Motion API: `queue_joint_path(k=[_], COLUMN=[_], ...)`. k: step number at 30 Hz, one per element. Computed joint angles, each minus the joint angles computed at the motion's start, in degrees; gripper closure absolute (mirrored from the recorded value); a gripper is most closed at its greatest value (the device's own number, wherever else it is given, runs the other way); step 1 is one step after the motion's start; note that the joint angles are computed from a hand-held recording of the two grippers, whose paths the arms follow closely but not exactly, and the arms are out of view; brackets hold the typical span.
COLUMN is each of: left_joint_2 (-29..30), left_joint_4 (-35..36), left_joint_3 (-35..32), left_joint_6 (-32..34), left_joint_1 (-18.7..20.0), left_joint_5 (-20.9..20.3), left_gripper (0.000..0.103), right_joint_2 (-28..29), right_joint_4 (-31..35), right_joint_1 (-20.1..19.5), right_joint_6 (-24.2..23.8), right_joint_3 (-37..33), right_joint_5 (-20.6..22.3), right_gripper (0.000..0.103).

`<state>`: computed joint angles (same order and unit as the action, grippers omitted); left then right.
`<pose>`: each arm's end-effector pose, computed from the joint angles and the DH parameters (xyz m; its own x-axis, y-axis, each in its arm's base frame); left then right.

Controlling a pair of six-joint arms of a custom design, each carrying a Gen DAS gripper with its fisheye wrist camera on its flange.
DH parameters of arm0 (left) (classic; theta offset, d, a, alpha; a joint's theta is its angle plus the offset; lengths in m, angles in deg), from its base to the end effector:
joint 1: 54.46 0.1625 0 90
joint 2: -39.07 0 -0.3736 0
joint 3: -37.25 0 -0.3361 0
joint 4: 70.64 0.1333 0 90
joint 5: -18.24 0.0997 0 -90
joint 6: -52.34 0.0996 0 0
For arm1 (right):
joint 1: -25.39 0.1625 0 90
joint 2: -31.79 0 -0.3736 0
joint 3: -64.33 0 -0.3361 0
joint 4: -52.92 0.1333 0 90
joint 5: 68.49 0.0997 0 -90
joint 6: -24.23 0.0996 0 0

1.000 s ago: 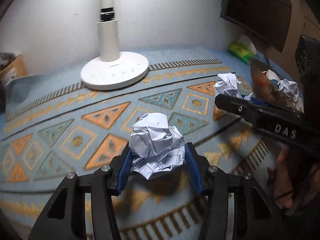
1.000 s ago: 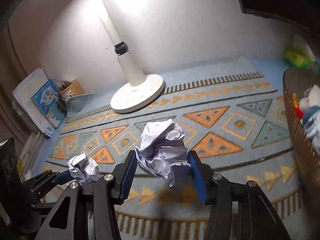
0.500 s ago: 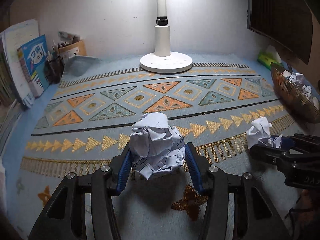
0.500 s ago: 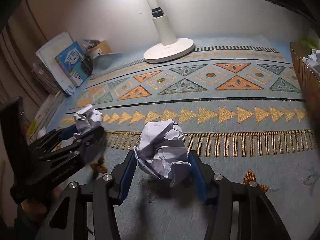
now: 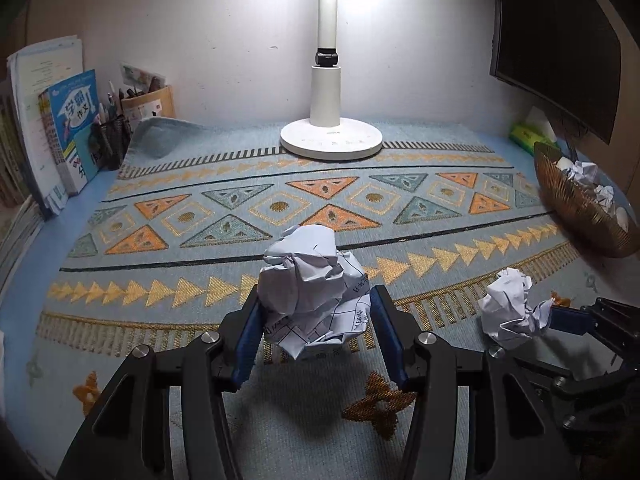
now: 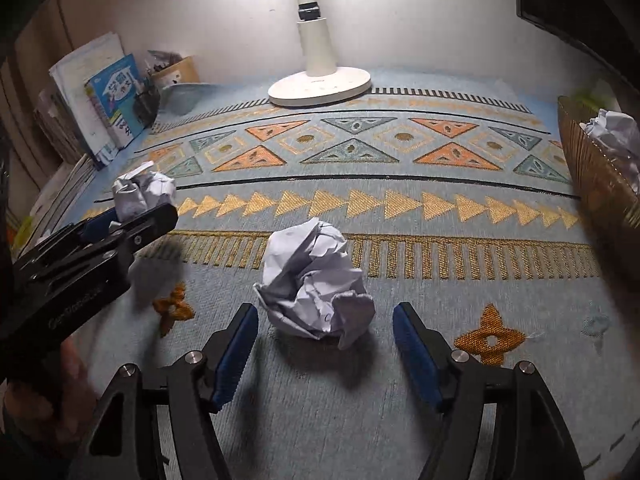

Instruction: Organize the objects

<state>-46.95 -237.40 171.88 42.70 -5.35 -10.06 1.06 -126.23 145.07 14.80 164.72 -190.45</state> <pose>-0.0675 -0.4156 0.2885 -0.7181 -0.1152 -0.6864 0.4635 0.6565 -0.5951 0.3474 -0.4468 -0.0081 -0.7369 -0.3972 0.5469 -0.5956 0.7643 -0.2474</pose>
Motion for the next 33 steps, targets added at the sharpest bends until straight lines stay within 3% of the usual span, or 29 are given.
queue_joint_path(k=[2, 7, 12, 15, 18, 23, 26, 32, 33], left_joint_2=[-0.26, -0.13, 1.03, 2.79, 7.79, 19.14, 26.2, 35.25, 36.24], left_joint_4=[1.05, 1.65, 4.22, 2.71, -0.75, -2.24, -2.51, 1.57, 1.44], left_joint_3=[-0.45, -0.5, -1.04, -2.96, -6.9, -20.02, -28.2, -39.4, -40.61], left_joint_6=[-0.74, -0.71, -1.34, -0.59, 4.28, 11.71, 13.68, 14.38, 14.93], left_joint_1=[0.42, 0.17, -2.33, -4.91, -8.14, -8.54, -7.38, -5.82, -5.53], left_joint_5=[-0.66, -0.83, -0.25, -3.94, -6.62, -17.73, -22.93, -26.89, -27.87], left_gripper=[0.054, 0.054, 0.054, 0.054, 0.054, 0.054, 0.054, 0.054, 0.049], right_joint_2=[0.93, -1.46, -7.91, -13.26, -18.83, -23.27, -24.31, -20.99, -20.78], right_joint_4=[-0.71, -6.01, -10.74, -13.59, -14.82, -16.72, -14.58, -11.42, -9.79], right_joint_1=[0.17, -0.3, 0.25, 0.1, -1.42, -4.74, -7.04, -8.31, -8.53], right_joint_6=[-0.25, -1.11, -1.06, -0.89, -1.21, -3.88, -3.54, -8.44, -8.59], right_joint_3=[-1.0, 2.36, 6.58, 8.76, 9.84, 6.37, 3.02, -6.02, -7.08], right_joint_5=[-0.66, 2.68, 0.94, -1.47, -2.73, -8.63, -9.35, -12.28, -12.47], right_gripper=[0.051, 0.052, 0.052, 0.052, 0.052, 0.052, 0.052, 0.048, 0.047])
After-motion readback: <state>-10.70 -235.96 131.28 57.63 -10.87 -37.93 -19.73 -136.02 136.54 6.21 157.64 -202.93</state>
